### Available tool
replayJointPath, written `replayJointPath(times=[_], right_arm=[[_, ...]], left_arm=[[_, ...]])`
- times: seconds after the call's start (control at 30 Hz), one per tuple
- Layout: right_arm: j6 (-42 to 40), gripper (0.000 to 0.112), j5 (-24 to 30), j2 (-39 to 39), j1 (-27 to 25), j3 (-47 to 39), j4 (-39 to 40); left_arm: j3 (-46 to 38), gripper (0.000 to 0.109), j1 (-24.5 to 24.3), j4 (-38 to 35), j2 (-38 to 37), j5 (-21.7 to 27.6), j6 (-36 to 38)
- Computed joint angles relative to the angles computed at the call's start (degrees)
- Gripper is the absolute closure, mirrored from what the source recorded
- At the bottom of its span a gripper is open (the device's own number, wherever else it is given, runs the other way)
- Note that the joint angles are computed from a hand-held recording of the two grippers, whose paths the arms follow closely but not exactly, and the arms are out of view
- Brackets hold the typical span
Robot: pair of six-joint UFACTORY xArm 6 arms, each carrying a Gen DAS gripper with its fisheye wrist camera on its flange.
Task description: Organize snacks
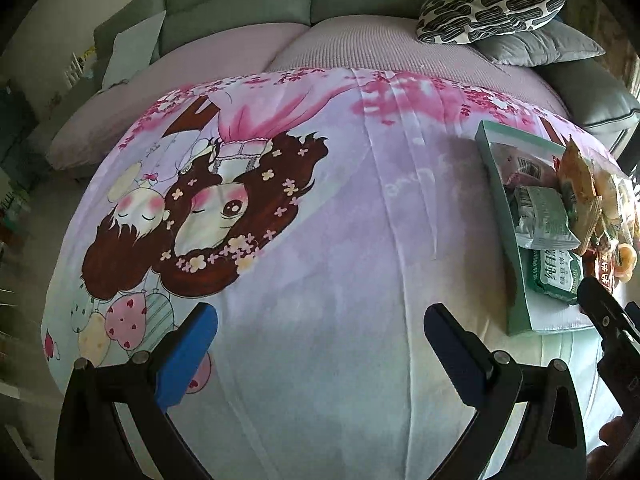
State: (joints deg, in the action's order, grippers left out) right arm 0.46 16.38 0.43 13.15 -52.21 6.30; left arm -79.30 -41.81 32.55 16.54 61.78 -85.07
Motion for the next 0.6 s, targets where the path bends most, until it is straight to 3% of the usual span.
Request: replayJointPath(times=[0.37, 0.6], right_arm=[[1.1, 0.009, 0.3, 1.2, 0.3, -0.6, -2.9], [0.1, 0.009, 1.0, 1.7, 0.6, -1.0, -2.5]], left_arm=[[1.1, 0.006, 1.7, -3.5, 0.1, -2.8, 2.3], [0.7, 0.006, 1.9, -4.8, 0.6, -2.0, 3.0]])
